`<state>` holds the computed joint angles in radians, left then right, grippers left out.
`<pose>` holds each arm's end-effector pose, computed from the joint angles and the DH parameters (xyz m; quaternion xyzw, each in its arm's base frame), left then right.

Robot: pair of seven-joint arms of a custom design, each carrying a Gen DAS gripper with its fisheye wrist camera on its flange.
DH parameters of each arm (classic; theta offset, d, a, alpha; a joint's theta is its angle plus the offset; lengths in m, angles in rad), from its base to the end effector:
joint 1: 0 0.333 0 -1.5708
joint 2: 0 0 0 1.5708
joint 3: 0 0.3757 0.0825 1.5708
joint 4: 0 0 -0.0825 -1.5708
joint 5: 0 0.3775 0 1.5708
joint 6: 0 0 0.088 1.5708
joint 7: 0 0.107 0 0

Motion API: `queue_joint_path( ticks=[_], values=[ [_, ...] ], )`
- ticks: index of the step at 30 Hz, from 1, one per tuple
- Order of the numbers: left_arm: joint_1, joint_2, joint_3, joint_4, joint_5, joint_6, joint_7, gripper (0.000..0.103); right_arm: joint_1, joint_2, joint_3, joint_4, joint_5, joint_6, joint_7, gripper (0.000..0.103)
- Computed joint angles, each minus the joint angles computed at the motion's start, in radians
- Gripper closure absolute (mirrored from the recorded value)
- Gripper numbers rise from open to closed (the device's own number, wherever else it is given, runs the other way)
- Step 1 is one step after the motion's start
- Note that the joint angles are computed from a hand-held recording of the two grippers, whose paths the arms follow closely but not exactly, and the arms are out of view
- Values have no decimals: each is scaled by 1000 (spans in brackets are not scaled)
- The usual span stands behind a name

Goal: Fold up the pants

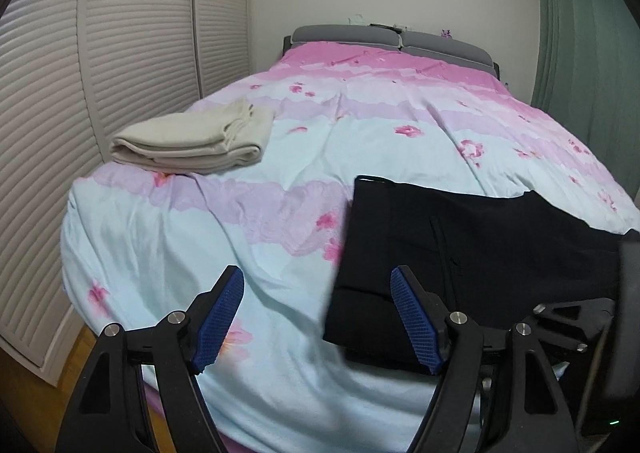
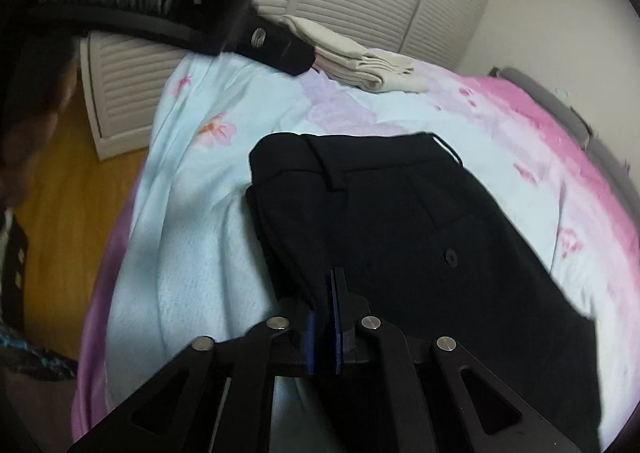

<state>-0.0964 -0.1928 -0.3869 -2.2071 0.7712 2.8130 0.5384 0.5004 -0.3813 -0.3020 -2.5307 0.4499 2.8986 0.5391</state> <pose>0.4387 -0.2864 0.5956 -0.5964 0.6695 -0.3351 0.2895 0.4357 0.0465 0.5407 -0.8578 0.3431 -0.2490 0.2907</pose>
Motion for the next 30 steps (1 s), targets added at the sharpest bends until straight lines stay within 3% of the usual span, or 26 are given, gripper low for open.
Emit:
queue_joint_path(
  ticks=[3, 5, 7, 11, 15, 17, 19, 22, 27, 30],
  values=[
    [-6, 8, -12, 13, 9, 10, -6, 28, 6, -52, -15, -27, 33, 30, 22, 61],
    [-19, 22, -21, 34, 20, 7, -8, 28, 4, -99, -38, -44, 37, 32, 52, 59],
    [-42, 49, -31, 68, 30, 1, -14, 28, -41, -153, -46, -64, 21, 26, 117, 59],
    [-118, 152, -48, 184, 86, -19, -54, 28, -195, -225, -49, -86, -24, 24, 283, 59],
    [-222, 279, -51, 341, 211, -54, -121, 28, -435, -228, -46, -72, -76, 36, 488, 59],
    [-288, 353, -45, 435, 272, -78, -147, 28, -513, -206, -75, -43, -91, 21, 570, 59],
    [-351, 429, -40, 530, 286, -101, -139, 28, -581, -170, -127, -3, -99, -6, 649, 59],
    [-443, 528, -28, 662, 288, -140, -106, 28, -609, -115, -230, 50, -86, -35, 730, 59],
    [-571, 660, -8, 852, 246, -204, 7, 28, -517, -24, -465, 157, 123, -115, 742, 59],
    [-638, 724, 11, 952, 216, -239, 75, 28, -456, 53, -604, 237, 310, -212, 705, 59]
  ],
)
